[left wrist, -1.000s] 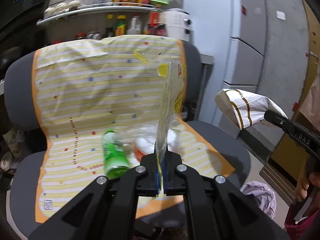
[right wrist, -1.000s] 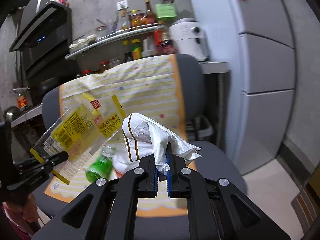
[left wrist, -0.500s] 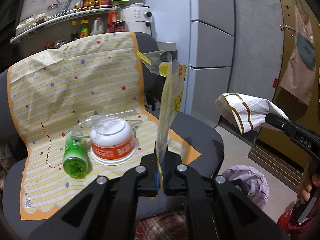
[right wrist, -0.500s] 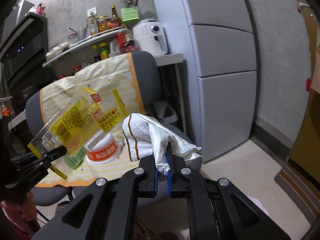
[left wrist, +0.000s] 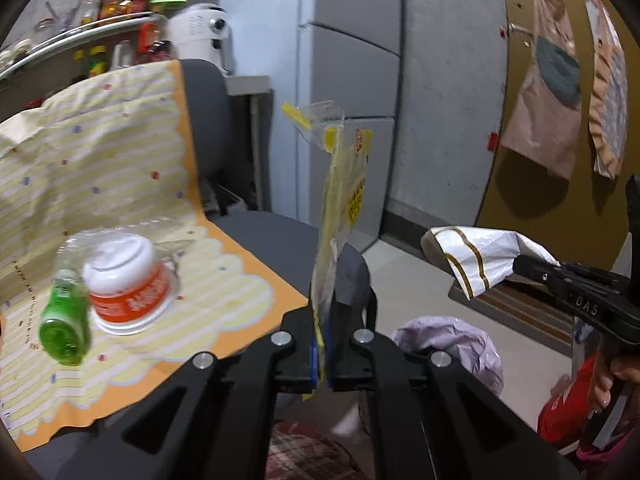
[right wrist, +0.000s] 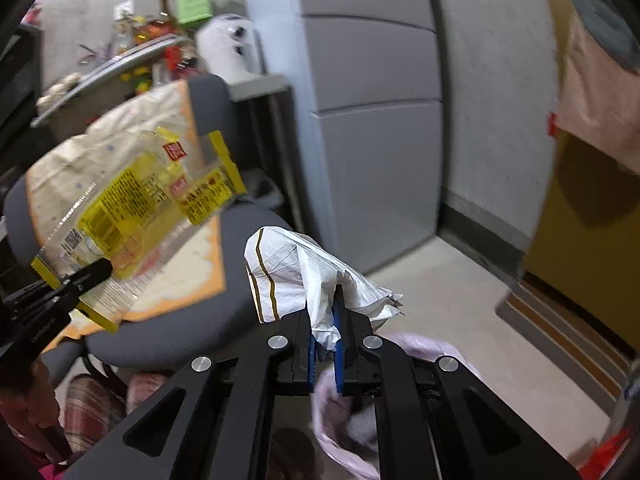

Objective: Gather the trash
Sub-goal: 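Carry both items to the bin and open the right gripper to drop the paper, then open the left gripper over the bin to drop the yellow wrapper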

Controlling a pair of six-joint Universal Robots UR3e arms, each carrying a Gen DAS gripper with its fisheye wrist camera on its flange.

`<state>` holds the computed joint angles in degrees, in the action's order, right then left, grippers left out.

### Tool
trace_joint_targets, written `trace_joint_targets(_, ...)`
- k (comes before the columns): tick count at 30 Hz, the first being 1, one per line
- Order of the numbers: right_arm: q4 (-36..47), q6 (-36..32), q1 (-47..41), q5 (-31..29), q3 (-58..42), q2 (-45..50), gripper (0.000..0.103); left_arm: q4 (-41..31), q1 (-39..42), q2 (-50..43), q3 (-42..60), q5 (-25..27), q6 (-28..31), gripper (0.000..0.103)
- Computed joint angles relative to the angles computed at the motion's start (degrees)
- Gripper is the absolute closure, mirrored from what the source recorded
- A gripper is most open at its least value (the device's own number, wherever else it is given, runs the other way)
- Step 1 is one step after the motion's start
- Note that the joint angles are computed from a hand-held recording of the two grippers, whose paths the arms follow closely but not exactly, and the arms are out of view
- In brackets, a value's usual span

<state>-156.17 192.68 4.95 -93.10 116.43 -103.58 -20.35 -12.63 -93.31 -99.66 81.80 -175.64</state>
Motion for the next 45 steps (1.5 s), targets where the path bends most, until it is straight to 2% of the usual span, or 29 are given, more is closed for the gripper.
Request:
trace_joint_targets(6, 2.4, 0.4, -2.8, -1.1, 4.5, 2.7, 0.095, -0.3, -2.5, -2.6, 2.7, 1.6, -0.2, 0.103)
trace_joint_targets(14, -0.4, 1.8, -7.4, 2.5, 9.2, 10.7, 0.091, -1.2, -3.2, -4.0, 3.5, 2.3, 0.0, 0.103)
trace_joint_targets(16, -1.2, 2.4, -8.6, 3.3, 10.0, 12.2, 0.085, -1.2, -3.3, -4.3, 3.8, 2.5, 0.0, 0.103)
trace_joint_targets(18, -2.0, 3.2, -9.2, 3.3, 11.1, 12.0, 0.062, -1.5, -3.3, -4.5, 4.0, 2.4, -0.1, 0.103)
trace_joint_targets(19, -1.7, 3.5, -9.0, 2.8, 10.6, 12.1, 0.06, -1.6, -3.2, -4.6, 4.2, 2.3, -0.1, 0.103)
trace_joint_targets(23, -1.2, 3.3, -10.2, 2.8, 10.7, 10.0, 0.06, -2.1, -3.8, -5.4, 5.0, 2.3, -0.5, 0.103)
trace_joint_targets(35, -0.3, 3.1, -12.7, 3.4, 9.3, -5.1, 0.06, -3.4, -6.1, -8.4, 8.1, 0.4, 1.1, 0.103)
trace_joint_targets(39, -0.9, 3.6, -13.3, 3.4, 9.6, -9.6, 0.06, -4.1, -7.9, -10.4, 9.8, -1.8, 3.3, 0.103)
trace_joint_targets(45, -0.1, 2.9, -18.5, 6.1, 11.2, -16.1, 0.06, -13.7, -10.2, -17.4, 18.0, -7.2, 8.0, 0.103)
